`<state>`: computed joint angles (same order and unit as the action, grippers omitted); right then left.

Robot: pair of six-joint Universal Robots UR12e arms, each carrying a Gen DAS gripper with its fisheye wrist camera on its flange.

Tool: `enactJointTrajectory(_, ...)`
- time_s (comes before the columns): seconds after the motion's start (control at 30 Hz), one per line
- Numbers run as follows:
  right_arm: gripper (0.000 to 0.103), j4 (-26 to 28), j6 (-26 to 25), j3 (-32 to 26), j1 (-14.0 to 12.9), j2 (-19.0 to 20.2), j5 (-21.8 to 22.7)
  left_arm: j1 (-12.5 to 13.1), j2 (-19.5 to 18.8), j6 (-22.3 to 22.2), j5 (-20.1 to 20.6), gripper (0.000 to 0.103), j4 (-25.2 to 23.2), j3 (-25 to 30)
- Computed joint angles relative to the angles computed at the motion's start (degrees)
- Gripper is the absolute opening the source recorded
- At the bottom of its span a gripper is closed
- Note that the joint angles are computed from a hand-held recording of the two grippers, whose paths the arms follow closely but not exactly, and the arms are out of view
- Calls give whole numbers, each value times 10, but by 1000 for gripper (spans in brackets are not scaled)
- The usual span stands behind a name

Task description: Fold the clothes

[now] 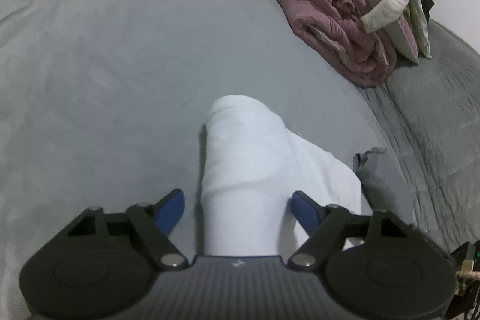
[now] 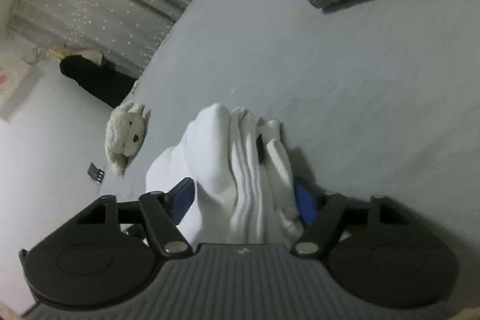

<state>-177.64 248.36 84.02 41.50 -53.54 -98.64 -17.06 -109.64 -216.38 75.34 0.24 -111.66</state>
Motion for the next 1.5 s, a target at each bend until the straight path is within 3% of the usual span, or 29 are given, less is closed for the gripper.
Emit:
enactJointTrajectory(0.07, 53, -19, 23, 6, -3, 1, 14, 4, -4, -12, -14, 60, 4, 0)
enactJointTrajectory(0.17, 47, -40, 44, 13, -5, 1, 24, 7, -6, -43, -23, 53, 1, 3)
enactJointTrajectory(0.3, 41, -54, 50, 17, -4, -2, 21, 2, -3, -45, -8, 45, -17, 10)
enactJointTrajectory(0.8, 39, -63, 25, 3, 0, -1, 10, -6, 11, -57, 24, 37, -36, 23)
enactJointTrajectory(1.0, 39, -78, 30, -3, 0, 2, -7, -10, 8, -40, 29, 36, -40, 39)
enactJointTrajectory(1.23, 39, -110, 63, 4, 1, 1, -60, -20, -14, -33, 12, 34, -23, 75)
enactJointTrajectory(1.33, 39, -90, 46, 1, 0, -6, -76, -24, -24, -34, 3, 33, -23, 94)
enactJointTrajectory(1.5, 39, -123, 35, 0, -14, -11, -81, -35, -48, -35, -3, 33, -4, 130)
